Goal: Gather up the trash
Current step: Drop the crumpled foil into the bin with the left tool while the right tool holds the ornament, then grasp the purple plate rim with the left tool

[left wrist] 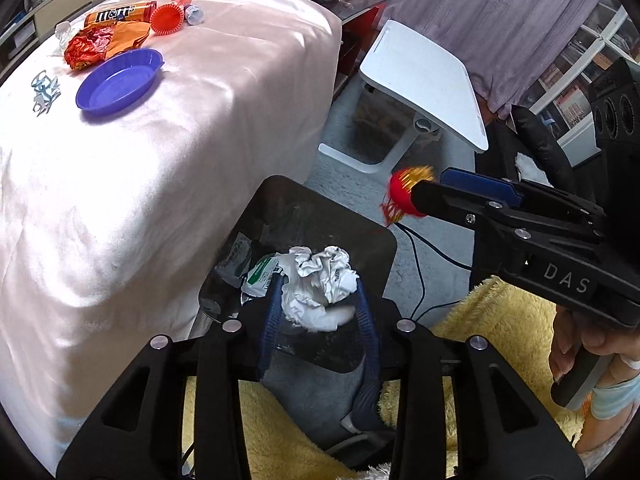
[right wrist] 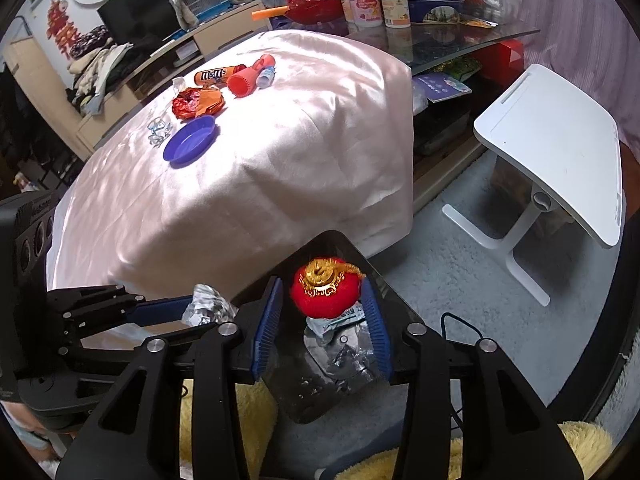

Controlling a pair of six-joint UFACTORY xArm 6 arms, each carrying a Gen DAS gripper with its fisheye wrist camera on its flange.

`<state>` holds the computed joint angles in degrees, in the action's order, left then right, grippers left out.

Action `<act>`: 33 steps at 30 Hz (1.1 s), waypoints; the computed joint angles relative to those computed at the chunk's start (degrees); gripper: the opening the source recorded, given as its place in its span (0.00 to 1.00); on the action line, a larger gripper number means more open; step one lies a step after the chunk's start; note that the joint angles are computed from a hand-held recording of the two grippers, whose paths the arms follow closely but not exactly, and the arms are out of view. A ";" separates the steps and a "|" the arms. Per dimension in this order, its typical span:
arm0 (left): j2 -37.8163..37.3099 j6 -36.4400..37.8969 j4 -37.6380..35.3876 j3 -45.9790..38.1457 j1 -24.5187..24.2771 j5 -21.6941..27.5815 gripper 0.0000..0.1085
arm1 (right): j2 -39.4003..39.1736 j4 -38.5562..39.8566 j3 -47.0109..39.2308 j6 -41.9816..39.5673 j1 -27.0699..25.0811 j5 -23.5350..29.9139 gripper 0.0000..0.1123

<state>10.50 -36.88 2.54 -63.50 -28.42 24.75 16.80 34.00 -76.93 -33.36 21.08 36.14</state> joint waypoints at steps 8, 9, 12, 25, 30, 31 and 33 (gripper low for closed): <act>-5.14 -8.60 10.80 2.47 0.89 3.50 0.81 | 0.17 -0.94 -1.06 2.59 -0.41 -1.91 0.77; -6.08 -9.67 11.86 3.06 1.10 3.86 0.83 | 0.11 -0.96 -1.11 2.98 -0.42 -2.43 0.82; -9.08 -12.72 14.87 4.97 1.93 5.28 0.87 | -0.11 -1.19 -1.29 2.95 -0.23 -3.53 0.85; -15.10 -18.09 21.28 7.42 7.59 9.44 0.87 | 4.31 -3.87 -9.12 5.40 1.82 -0.81 0.86; -12.28 -18.17 22.24 5.29 9.80 9.59 0.87 | 7.66 -4.27 -14.36 6.28 2.85 -0.23 0.86; -11.42 -17.66 21.91 4.67 10.21 9.38 0.87 | 8.72 -4.31 -16.03 6.51 3.07 0.19 0.86; -9.37 -16.81 21.54 2.69 10.93 9.79 0.87 | 11.28 -4.41 -20.13 7.08 3.51 1.68 0.86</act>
<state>1.14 -53.69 24.08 -60.81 -17.48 34.54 28.08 29.59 -97.06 -26.28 24.59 37.82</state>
